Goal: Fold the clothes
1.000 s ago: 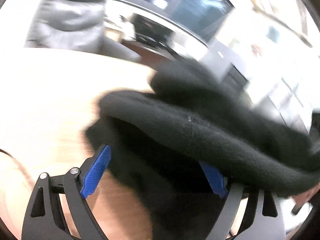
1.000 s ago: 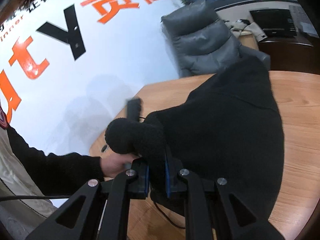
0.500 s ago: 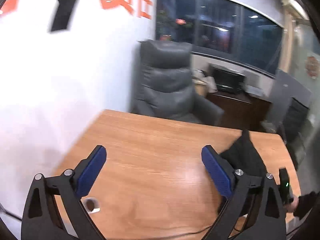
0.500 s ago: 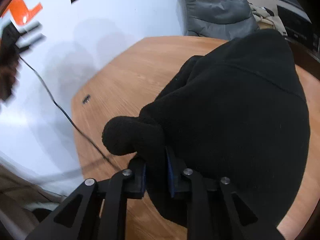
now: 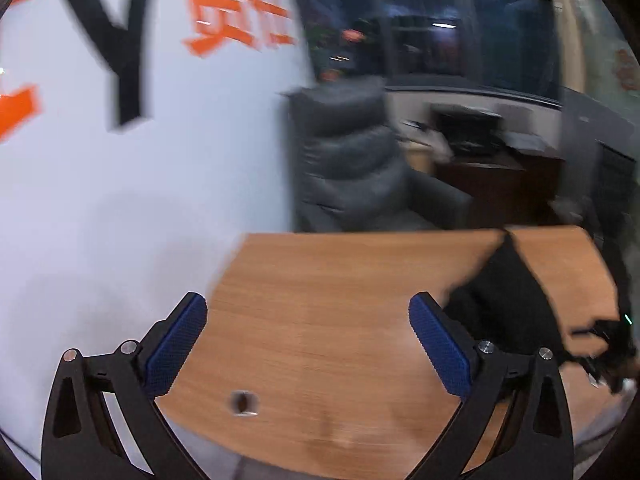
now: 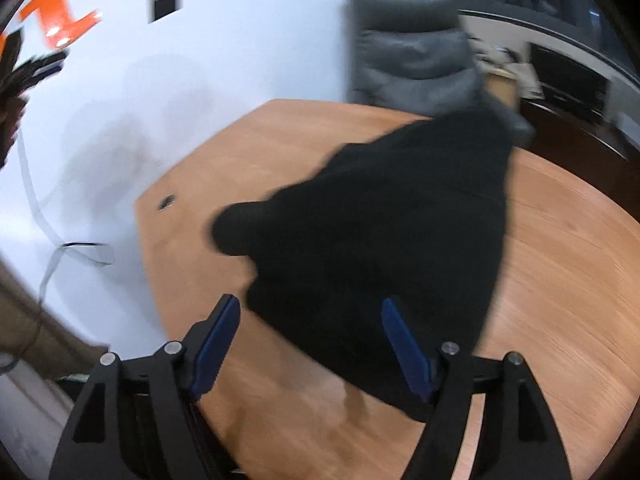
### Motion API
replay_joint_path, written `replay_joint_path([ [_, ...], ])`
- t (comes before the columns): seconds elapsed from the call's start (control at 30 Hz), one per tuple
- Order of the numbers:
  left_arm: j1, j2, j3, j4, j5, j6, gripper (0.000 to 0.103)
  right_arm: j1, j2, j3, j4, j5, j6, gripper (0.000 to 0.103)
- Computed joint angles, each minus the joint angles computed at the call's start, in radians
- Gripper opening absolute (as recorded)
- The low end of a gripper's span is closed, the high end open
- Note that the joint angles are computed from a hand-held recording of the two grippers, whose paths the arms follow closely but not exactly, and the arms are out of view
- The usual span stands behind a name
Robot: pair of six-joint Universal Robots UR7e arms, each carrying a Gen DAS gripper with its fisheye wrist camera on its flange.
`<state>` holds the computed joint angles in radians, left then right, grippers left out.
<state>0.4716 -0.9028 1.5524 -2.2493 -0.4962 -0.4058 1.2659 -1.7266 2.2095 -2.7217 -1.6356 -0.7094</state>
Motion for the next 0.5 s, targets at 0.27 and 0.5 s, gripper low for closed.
replay_joint_path([
  [0.27,0.073,0.248,-0.104,-0.407,-0.453,0.207,0.101,-0.021,0.241,-0.097,-0.206,0.119,0.101,0.077],
  [0.5,0.161,0.484,-0.343,-0.285,-0.706,0.282,0.101,0.047,0.35,0.004,-0.506,-0.121,-0.046,0.076],
])
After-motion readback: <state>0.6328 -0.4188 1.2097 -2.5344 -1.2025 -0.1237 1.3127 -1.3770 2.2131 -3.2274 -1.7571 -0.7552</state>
